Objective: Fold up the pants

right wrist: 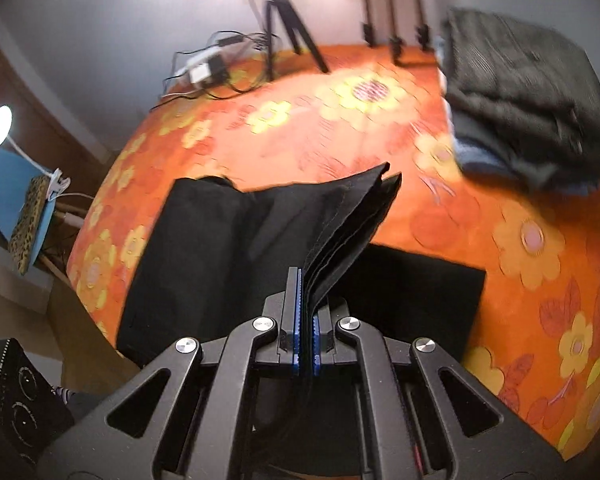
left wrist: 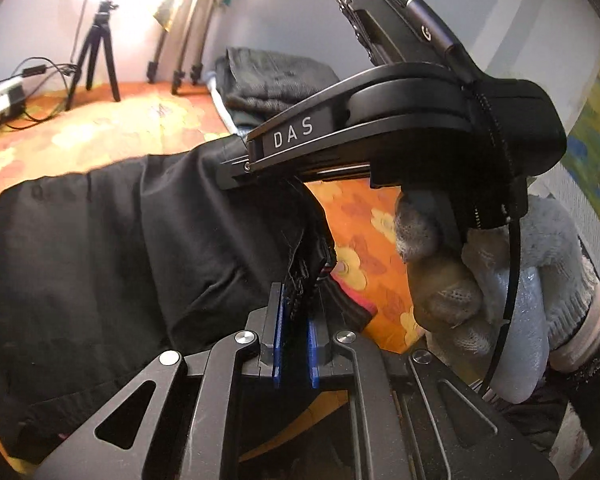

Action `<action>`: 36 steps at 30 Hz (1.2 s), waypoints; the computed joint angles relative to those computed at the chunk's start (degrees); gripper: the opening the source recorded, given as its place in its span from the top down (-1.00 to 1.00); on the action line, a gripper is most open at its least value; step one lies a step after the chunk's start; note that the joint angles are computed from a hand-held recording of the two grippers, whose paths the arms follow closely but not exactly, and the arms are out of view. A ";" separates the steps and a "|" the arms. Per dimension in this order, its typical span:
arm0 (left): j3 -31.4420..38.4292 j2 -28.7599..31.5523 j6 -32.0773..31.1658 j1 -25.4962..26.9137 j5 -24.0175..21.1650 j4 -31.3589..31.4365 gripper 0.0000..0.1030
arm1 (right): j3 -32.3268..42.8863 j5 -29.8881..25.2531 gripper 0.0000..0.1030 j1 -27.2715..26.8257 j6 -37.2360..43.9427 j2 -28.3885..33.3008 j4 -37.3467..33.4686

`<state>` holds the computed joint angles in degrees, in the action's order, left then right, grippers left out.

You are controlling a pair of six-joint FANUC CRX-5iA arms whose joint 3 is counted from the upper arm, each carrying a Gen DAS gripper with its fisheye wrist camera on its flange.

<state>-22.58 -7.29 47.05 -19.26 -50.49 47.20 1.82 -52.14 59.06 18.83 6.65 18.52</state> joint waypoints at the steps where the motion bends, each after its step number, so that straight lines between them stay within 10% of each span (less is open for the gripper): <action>1: 0.30 0.53 0.04 -0.24 0.10 -0.64 0.84 | -1.73 1.38 0.92 -0.20 -1.02 -0.86 -0.18; 18: -0.51 0.81 -1.00 -1.78 0.78 -6.13 0.84 | -14.28 19.58 0.85 -4.13 -6.42 -5.81 -7.27; 29: 0.63 0.37 -1.20 1.20 -9.74 -5.11 0.46 | -6.63 2.31 0.86 0.15 -1.84 0.26 2.44; 32: -1.05 -2.53 -2.10 4.86 -11.21 -2.93 0.40 | -5.83 -3.63 0.47 1.65 -2.97 0.56 6.98; 36: -2.31 -4.55 -2.37 10.52 -9.00 -1.29 0.40 | -9.07 -5.65 0.44 3.80 -10.13 -1.68 17.67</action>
